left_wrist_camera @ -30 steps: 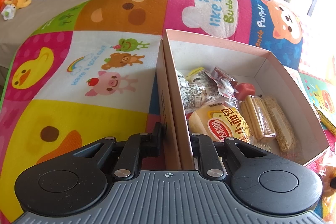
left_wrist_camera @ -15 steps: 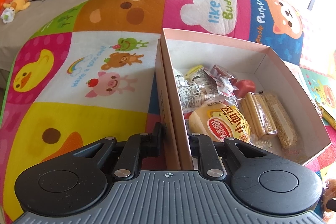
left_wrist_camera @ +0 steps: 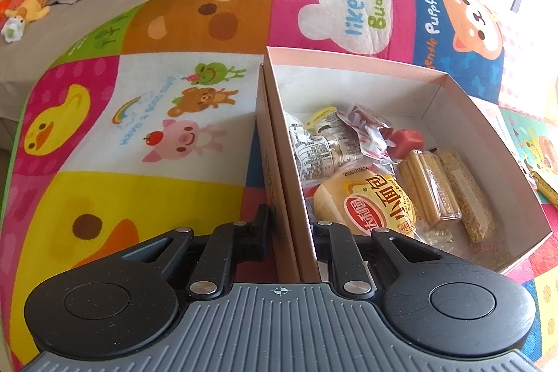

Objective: Organize objects
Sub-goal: 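Carry the bread bun into the pink box and release it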

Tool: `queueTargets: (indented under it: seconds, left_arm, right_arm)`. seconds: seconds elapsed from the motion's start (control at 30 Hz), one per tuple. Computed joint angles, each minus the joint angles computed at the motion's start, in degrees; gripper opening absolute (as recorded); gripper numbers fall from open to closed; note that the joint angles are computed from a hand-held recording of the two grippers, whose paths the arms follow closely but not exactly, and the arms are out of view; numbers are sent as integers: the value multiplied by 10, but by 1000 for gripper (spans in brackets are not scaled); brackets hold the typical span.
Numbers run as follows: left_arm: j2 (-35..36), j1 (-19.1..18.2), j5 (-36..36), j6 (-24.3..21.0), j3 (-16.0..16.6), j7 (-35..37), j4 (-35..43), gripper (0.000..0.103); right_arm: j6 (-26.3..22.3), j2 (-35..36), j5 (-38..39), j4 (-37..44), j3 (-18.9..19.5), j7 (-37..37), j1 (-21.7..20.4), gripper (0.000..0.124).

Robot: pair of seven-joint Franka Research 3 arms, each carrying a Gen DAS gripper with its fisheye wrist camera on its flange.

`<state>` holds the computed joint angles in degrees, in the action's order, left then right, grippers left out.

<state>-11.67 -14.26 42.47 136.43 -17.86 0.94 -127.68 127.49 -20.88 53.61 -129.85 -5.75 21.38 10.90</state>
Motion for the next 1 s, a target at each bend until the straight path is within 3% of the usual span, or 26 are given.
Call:
queueTargets:
  seconds: [0.1, 0.2, 0.43, 0.53, 0.73, 0.9, 1.0]
  left_arm:
    - [-1, 0, 12, -2, -3, -5, -2, 17]
    - [-4, -1, 13, 3, -2, -5, -7, 17]
    - [-9, 3, 17, 18, -1, -8, -16, 17]
    - [-12, 5, 17, 25, 0, -7, -20, 18]
    - [-14, 12, 29, 40, -2, -18, -27, 18]
    - [-15, 13, 40, 41, -5, -27, -30, 18]
    - [-10, 12, 42, 33, -6, -23, -23, 18]
  right_arm:
    - [-11, 21, 38, 52, 5, 4, 18, 53]
    - [17, 62, 61, 104, 30, 29, 35, 53]
    - [77, 212, 36, 257, 100, 175, 75, 53]
    - [80, 271, 29, 316, 120, 211, 85, 56]
    - [154, 247, 5, 269, 126, 170, 76, 63]
    - [241, 208, 19, 194, 94, 92, 45, 77]
    - [276, 208, -20, 165, 71, 122, 18, 78]
